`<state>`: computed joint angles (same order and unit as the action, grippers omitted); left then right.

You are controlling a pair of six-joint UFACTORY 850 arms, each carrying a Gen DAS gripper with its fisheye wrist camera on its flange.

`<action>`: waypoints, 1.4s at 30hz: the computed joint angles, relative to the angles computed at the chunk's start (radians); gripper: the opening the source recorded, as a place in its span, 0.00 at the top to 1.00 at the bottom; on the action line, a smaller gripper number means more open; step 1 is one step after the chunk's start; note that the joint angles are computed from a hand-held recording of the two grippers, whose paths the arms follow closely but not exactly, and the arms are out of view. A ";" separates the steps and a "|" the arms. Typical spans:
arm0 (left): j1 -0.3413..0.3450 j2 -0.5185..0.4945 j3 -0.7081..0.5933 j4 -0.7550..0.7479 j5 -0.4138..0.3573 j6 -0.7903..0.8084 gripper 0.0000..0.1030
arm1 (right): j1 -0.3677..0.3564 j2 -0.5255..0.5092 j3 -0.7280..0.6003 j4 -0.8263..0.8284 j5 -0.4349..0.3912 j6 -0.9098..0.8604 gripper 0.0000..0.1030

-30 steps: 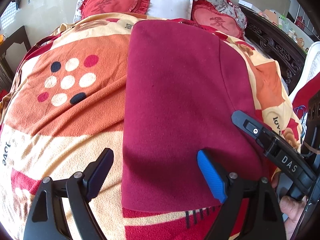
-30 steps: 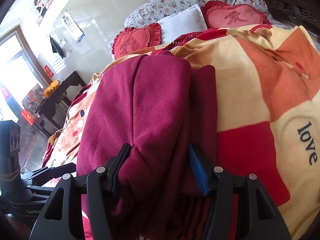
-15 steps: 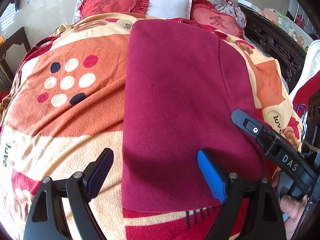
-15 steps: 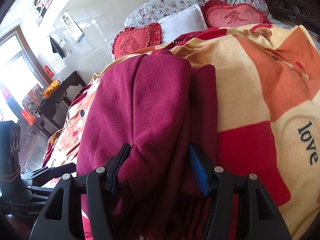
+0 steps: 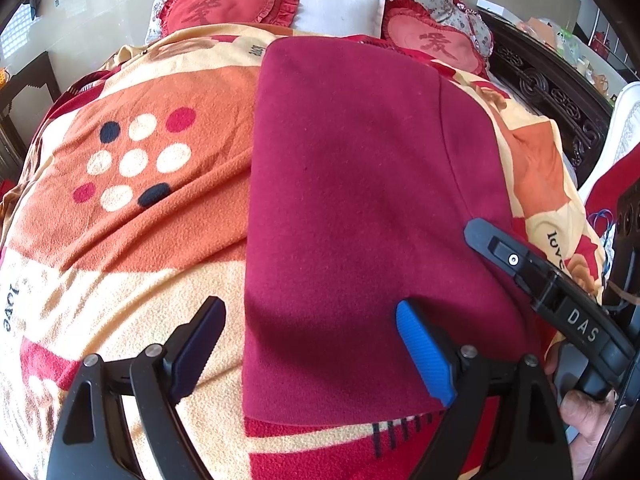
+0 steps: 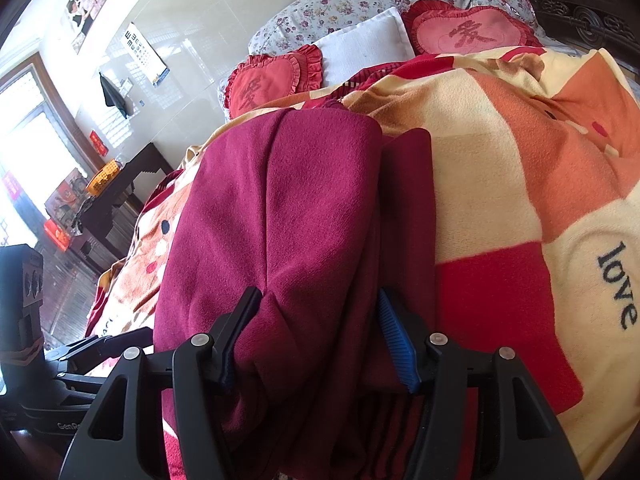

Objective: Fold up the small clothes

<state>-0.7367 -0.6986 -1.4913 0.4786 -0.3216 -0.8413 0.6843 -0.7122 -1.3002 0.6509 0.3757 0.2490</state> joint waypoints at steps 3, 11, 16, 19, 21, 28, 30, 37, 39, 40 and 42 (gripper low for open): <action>0.001 0.002 0.000 -0.004 0.000 0.011 0.12 | 0.005 0.004 0.006 0.013 0.013 -0.008 0.66; 0.006 0.004 0.008 -0.028 0.010 0.036 0.11 | 0.021 0.013 0.009 0.089 0.031 -0.096 0.83; 0.008 0.003 0.010 -0.044 0.012 0.052 0.11 | 0.015 0.012 0.019 0.029 0.032 -0.025 0.83; 0.008 0.003 0.011 -0.048 0.012 0.054 0.11 | 0.003 0.012 0.028 -0.064 0.034 0.081 0.79; 0.008 0.003 0.011 -0.049 0.012 0.054 0.11 | -0.001 0.012 0.033 -0.104 0.036 0.132 0.76; 0.010 0.009 0.014 -0.058 0.011 0.068 0.11 | 0.012 0.023 0.032 -0.016 0.037 0.030 0.82; 0.010 0.015 0.019 -0.060 0.014 0.073 0.11 | 0.017 0.031 0.034 0.029 0.035 -0.022 0.85; 0.019 0.060 0.069 0.008 0.046 0.011 0.11 | 0.023 0.041 0.035 0.125 0.010 -0.100 0.86; 0.028 0.071 0.082 0.003 0.058 0.010 0.11 | 0.021 0.051 0.043 0.138 0.002 -0.091 0.81; 0.034 0.077 0.091 0.003 0.064 0.006 0.11 | 0.022 0.060 0.052 0.142 0.004 -0.079 0.80; 0.041 0.082 0.096 -0.003 0.062 0.006 0.11 | 0.023 0.080 0.072 0.144 0.014 -0.043 0.76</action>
<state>-0.6958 -0.6168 -1.3950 0.4752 -0.2598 -0.8351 0.7070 -0.6325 -1.2278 0.7948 0.3893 0.2059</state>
